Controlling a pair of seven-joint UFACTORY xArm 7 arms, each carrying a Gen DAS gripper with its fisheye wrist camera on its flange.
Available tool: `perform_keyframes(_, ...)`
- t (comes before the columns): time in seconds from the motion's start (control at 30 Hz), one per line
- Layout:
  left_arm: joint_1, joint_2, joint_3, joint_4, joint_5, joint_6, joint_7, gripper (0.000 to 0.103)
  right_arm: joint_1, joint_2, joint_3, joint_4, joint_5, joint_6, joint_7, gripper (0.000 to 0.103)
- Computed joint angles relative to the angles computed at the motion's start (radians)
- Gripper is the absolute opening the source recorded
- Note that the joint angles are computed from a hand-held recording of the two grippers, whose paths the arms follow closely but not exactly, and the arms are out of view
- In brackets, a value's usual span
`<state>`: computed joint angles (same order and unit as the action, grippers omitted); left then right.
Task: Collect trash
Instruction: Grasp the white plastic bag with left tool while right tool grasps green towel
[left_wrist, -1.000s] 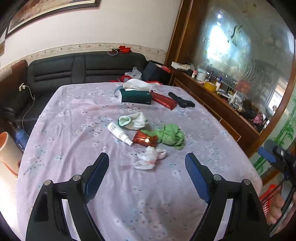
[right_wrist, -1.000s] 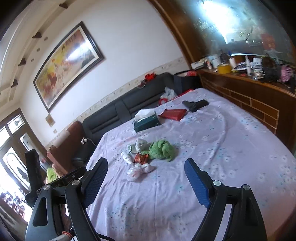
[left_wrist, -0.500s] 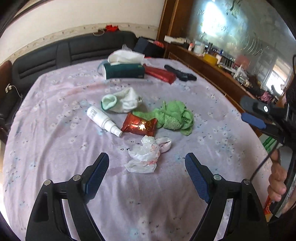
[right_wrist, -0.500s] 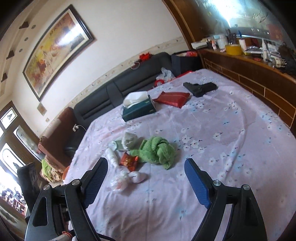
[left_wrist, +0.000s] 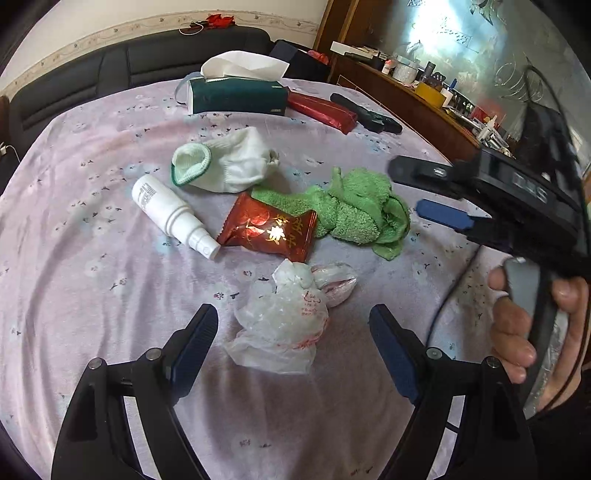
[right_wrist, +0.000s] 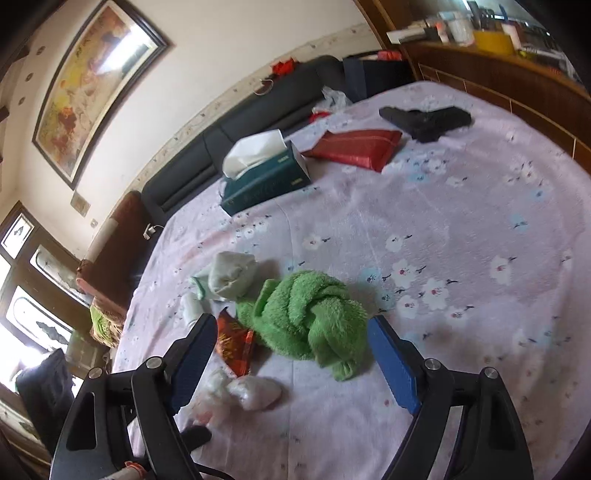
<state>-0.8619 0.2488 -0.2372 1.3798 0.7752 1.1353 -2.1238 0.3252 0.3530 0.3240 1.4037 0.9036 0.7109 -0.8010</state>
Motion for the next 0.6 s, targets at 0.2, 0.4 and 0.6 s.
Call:
perform_keyframes(0.2,-0.012,0.037,0.008,0.032,0.015,0.03,0.004,0.067,0.053,0.094,-0.005,0.083,-0.132,-0.016,0.108,0.087)
perform_keyframes(0.4,-0.018,0.053,0.021,0.035,-0.004,0.015,0.021,0.034,0.066,0.089,0.012,0.035,-0.237,-0.092,0.157,0.065)
perform_keyframes(0.6,-0.034,0.054,0.019,0.041,0.021,0.015,0.02,0.028,-0.016,-0.03,0.036,-0.087,-0.112,-0.069,0.062,0.034)
